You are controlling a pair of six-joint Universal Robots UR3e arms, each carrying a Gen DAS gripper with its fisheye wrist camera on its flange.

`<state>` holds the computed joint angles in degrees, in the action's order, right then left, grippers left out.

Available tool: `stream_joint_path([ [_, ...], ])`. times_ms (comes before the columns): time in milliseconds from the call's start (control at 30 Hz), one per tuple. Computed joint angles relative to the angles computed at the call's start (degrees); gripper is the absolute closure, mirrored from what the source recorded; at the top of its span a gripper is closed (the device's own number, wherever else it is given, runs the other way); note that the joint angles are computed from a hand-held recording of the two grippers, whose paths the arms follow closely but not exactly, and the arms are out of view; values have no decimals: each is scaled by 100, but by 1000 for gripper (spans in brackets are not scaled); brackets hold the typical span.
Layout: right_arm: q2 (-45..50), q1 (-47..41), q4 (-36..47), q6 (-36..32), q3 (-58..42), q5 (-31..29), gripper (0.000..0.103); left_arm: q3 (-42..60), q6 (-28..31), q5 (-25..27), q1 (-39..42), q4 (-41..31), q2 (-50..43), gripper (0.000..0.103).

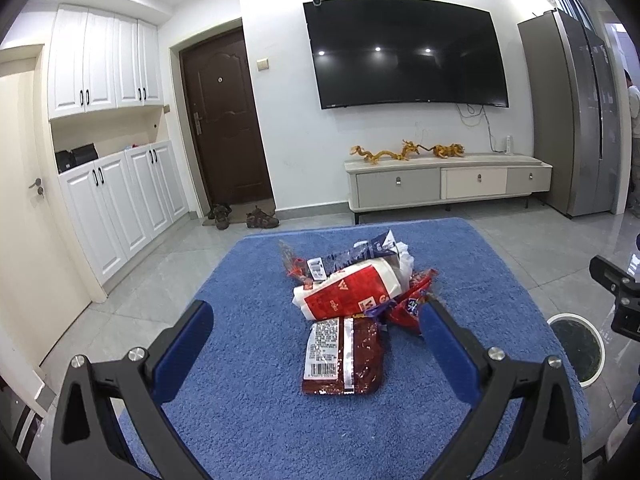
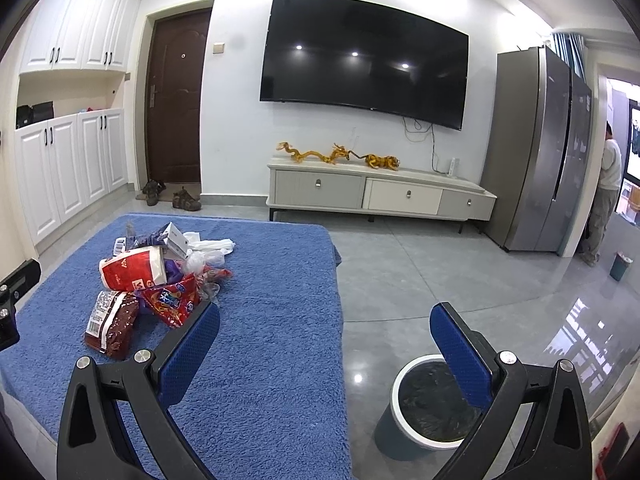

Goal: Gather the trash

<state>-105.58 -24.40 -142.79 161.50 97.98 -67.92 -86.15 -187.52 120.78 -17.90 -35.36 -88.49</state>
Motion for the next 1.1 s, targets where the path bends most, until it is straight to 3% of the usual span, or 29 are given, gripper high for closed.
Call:
stream_joint_path([
  [333,262,28,642,-141,-413,440,0,-1131,-88,-1136,1380,-53,856,0],
  [533,832,403,1013,-361,-780,547,5,-1816,284,-2366,2386,-350,1292,0],
  [800,2549,1402,2199,-949,-2307,881,40,-1357,620,-3672,2652,-488,350,3],
  [933,3371,1886,2529,-1142,-3126,781,59,-802,828,-3752,2460,-477,-425,3],
  [1100,4317,2273,2879,-1290,-4191,707,68,-304,970,-3880,2364,-664,-1023,3],
])
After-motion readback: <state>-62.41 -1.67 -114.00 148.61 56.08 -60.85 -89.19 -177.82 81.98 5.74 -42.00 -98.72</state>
